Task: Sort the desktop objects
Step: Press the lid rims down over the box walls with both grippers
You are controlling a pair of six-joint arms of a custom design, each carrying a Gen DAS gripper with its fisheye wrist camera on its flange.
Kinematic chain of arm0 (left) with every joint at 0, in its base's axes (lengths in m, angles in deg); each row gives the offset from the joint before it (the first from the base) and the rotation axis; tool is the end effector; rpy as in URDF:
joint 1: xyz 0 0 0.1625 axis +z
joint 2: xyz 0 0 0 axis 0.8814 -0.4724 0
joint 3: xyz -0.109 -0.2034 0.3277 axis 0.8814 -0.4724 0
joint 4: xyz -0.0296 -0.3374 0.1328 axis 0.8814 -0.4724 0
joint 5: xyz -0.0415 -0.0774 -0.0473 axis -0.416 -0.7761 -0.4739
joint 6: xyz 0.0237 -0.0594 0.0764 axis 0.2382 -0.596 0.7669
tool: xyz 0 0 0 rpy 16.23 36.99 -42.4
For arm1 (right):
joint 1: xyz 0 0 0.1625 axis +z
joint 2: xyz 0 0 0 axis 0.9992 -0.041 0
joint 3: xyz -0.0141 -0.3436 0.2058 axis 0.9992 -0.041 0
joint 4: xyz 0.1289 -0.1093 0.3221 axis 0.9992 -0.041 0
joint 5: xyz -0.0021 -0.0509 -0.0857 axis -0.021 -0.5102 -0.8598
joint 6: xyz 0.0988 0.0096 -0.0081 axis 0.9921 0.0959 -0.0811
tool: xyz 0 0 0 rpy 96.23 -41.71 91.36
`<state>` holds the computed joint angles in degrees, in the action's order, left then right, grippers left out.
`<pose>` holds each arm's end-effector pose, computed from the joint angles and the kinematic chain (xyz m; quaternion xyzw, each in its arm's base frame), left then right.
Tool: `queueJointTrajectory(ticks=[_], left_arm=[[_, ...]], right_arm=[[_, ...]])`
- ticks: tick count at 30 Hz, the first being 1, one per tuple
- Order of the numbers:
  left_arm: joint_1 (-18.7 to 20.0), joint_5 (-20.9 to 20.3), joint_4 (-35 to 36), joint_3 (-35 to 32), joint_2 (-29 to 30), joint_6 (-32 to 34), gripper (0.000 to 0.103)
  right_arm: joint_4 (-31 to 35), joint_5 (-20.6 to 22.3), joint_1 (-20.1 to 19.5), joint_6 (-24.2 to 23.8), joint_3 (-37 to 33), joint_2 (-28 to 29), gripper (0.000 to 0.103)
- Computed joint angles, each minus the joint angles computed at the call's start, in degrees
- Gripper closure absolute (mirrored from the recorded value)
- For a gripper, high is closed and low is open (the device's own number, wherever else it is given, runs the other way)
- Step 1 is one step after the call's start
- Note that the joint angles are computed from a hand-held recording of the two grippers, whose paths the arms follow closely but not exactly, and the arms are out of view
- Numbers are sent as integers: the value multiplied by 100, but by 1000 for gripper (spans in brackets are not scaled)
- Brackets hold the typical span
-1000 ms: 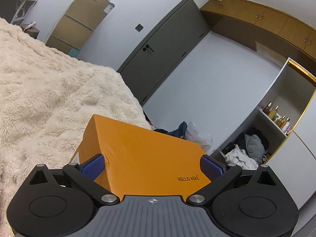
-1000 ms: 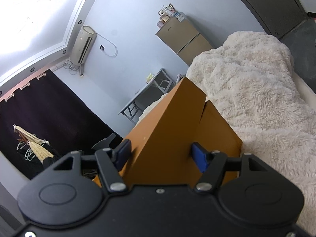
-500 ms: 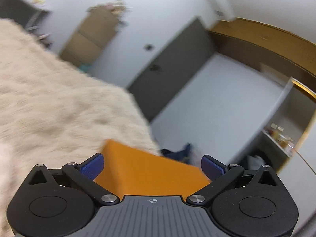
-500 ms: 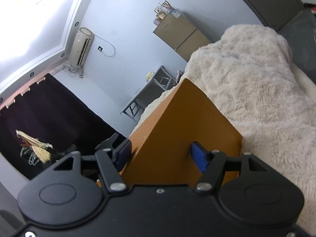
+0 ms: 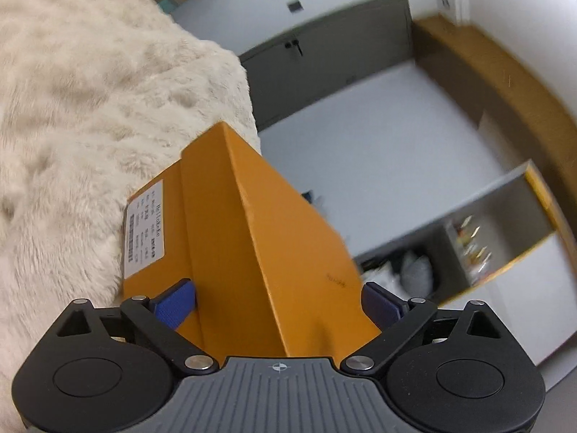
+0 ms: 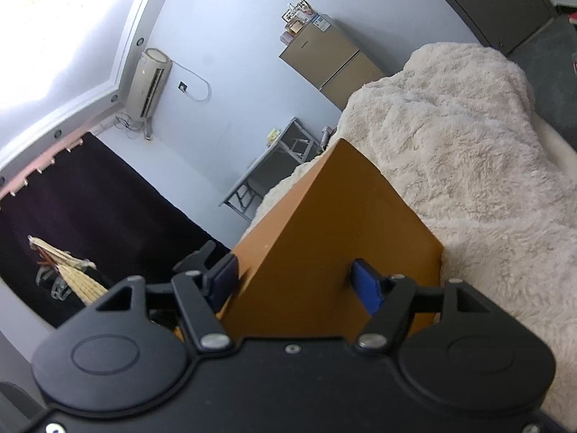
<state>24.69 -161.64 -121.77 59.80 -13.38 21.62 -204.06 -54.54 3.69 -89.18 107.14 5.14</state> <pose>0.0774 -0.6049 0.4071 -0.0216 -0.9131 0.3891 0.1198 0.1949 -0.7473 0.0966 -0.2112 0.9129 -0.2994 0.1797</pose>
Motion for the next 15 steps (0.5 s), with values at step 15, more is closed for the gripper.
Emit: queueJointTrajectory(ticks=[15], left_arm=[[-103,121,-540,123,-45,-64,16]], right_arm=[[-13,-128,29,216,-25,23,31]])
